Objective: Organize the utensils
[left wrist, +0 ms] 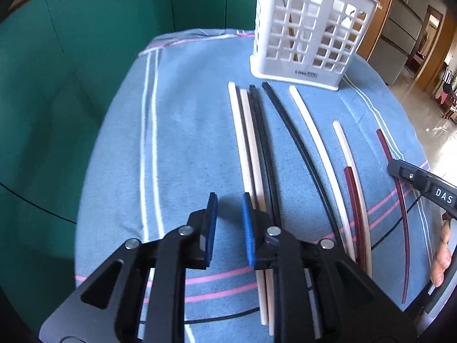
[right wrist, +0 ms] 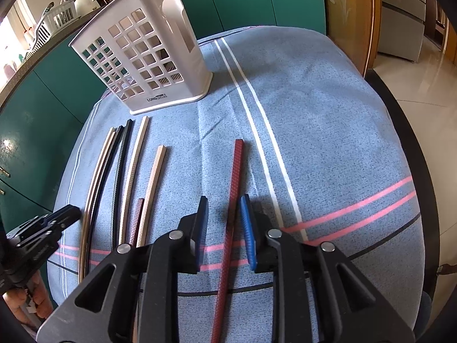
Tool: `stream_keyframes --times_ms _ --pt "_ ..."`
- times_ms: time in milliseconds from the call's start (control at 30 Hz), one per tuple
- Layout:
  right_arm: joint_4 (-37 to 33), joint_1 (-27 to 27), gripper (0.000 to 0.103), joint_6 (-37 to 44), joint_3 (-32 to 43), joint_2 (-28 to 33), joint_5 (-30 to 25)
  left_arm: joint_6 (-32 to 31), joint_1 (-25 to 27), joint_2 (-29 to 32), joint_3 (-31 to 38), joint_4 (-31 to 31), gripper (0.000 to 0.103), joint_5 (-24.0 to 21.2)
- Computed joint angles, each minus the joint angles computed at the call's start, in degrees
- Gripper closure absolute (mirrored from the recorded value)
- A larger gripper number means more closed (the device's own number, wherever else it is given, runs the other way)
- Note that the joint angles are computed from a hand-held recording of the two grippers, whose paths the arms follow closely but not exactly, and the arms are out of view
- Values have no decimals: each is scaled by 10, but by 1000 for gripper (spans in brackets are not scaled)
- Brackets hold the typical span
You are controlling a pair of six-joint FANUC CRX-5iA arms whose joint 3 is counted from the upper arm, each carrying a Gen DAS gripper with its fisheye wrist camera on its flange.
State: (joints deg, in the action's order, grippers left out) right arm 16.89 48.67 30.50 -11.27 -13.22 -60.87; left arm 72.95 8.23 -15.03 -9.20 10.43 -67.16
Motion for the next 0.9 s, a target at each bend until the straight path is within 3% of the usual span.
stream_keyframes --times_ms 233,333,500,567,733,767,800,833,900 --pt "-2 -1 78 5 0 -1 2 -12 20 -4 -11 36 85 2" --pt "-1 0 76 5 -1 -1 3 -31 24 -8 -17 53 79 4" --pt "3 3 73 5 -3 0 5 -18 6 -6 -12 23 76 6" --pt "4 3 73 5 -4 -1 5 0 1 -1 -3 1 70 4" --pt "7 4 73 7 -4 0 4 16 -18 5 12 -41 71 5" --pt "9 5 73 7 -2 2 1 18 -22 7 15 -43 74 4" --pt "12 7 73 7 -1 4 -3 16 -22 9 18 -40 90 -1" --pt "17 10 74 7 3 8 -11 16 -22 11 21 -40 98 -8" --pt "34 18 82 8 6 16 -28 24 -27 11 29 -52 98 -24"
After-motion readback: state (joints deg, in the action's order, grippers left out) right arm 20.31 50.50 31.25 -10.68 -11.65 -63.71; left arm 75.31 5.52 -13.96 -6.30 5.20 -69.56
